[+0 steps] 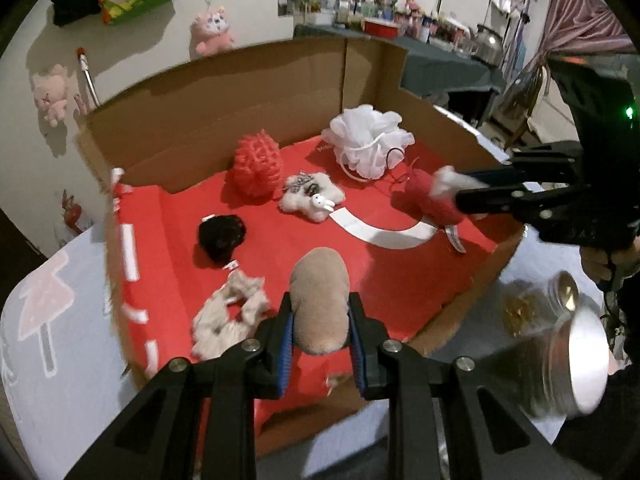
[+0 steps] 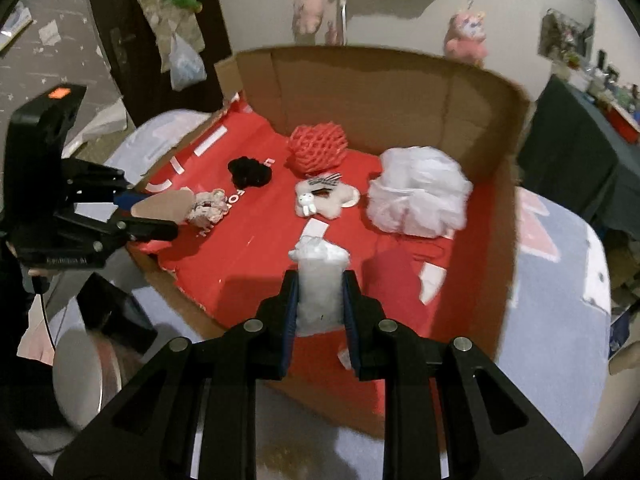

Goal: Organize soft objects

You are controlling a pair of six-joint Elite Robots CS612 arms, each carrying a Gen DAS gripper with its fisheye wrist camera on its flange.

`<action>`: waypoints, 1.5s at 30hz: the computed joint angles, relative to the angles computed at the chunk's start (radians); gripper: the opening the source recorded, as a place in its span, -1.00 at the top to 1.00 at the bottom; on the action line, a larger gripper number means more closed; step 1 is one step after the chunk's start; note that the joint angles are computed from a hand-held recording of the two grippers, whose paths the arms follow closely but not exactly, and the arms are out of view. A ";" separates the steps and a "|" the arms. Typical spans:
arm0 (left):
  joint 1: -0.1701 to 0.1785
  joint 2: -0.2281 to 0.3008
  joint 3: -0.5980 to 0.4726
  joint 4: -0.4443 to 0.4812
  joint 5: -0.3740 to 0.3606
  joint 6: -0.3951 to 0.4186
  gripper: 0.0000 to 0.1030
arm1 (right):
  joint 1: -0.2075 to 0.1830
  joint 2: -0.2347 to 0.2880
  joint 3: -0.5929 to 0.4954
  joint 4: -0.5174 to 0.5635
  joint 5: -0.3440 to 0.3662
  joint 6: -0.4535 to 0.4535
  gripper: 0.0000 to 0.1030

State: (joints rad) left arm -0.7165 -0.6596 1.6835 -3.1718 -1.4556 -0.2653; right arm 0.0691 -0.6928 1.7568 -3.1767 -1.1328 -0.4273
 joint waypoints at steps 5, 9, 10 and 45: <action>0.011 0.027 -0.080 0.129 -0.002 -0.021 0.48 | 0.039 0.031 -0.102 0.163 -0.094 0.003 0.61; 0.016 0.049 -0.137 0.213 0.008 -0.028 0.48 | 0.059 0.057 -0.163 0.239 -0.163 0.019 0.61; 0.017 0.053 -0.146 0.230 0.008 -0.031 0.48 | 0.063 0.061 -0.174 0.250 -0.175 0.025 0.61; 0.010 0.098 -0.222 0.309 0.043 -0.025 0.20 | 0.081 0.108 -0.271 0.386 -0.228 0.027 0.58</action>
State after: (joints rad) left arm -0.7069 -0.5619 1.4610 -2.8627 -1.4124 -0.2902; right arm 0.1501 -0.5847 1.4859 -2.7911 -1.3605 -0.4000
